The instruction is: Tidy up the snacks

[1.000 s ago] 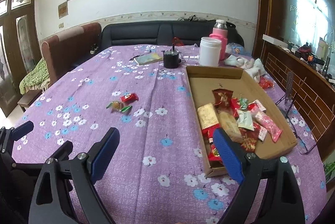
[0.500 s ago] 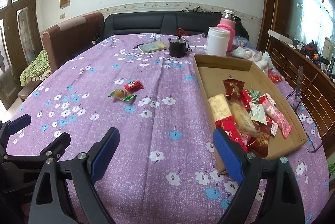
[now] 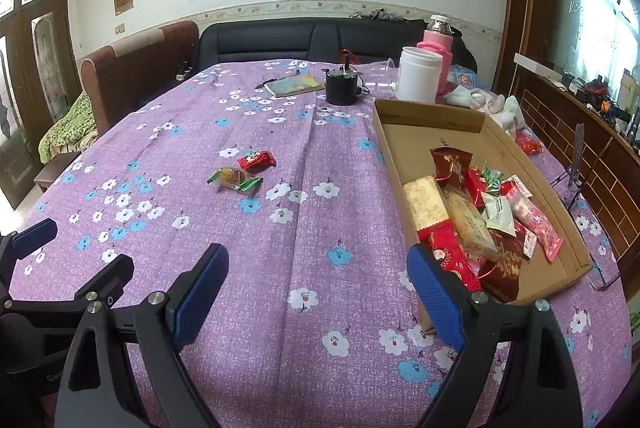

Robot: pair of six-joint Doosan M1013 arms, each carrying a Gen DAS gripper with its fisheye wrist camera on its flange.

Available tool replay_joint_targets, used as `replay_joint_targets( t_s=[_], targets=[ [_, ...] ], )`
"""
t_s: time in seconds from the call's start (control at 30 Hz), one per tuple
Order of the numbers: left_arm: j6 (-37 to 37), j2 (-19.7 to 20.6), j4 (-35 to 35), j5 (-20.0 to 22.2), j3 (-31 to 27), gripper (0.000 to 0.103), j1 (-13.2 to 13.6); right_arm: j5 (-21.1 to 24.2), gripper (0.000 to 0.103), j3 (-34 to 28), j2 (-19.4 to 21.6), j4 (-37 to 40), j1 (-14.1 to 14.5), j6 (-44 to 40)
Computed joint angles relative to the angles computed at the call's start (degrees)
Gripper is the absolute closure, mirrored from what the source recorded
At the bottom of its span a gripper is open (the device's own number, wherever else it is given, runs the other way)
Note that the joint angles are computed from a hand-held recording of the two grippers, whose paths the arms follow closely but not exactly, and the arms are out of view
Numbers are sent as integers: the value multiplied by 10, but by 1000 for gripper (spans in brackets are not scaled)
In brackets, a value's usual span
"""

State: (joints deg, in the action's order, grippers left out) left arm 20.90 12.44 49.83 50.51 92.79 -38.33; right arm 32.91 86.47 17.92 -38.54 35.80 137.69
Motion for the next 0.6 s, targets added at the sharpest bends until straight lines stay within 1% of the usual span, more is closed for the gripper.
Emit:
replay_joint_targets(
  t_s=[0.6],
  targets=[
    [-1,-1,-2,-3,1,1,1,-1,13,0,1,-8,1,5]
  ],
)
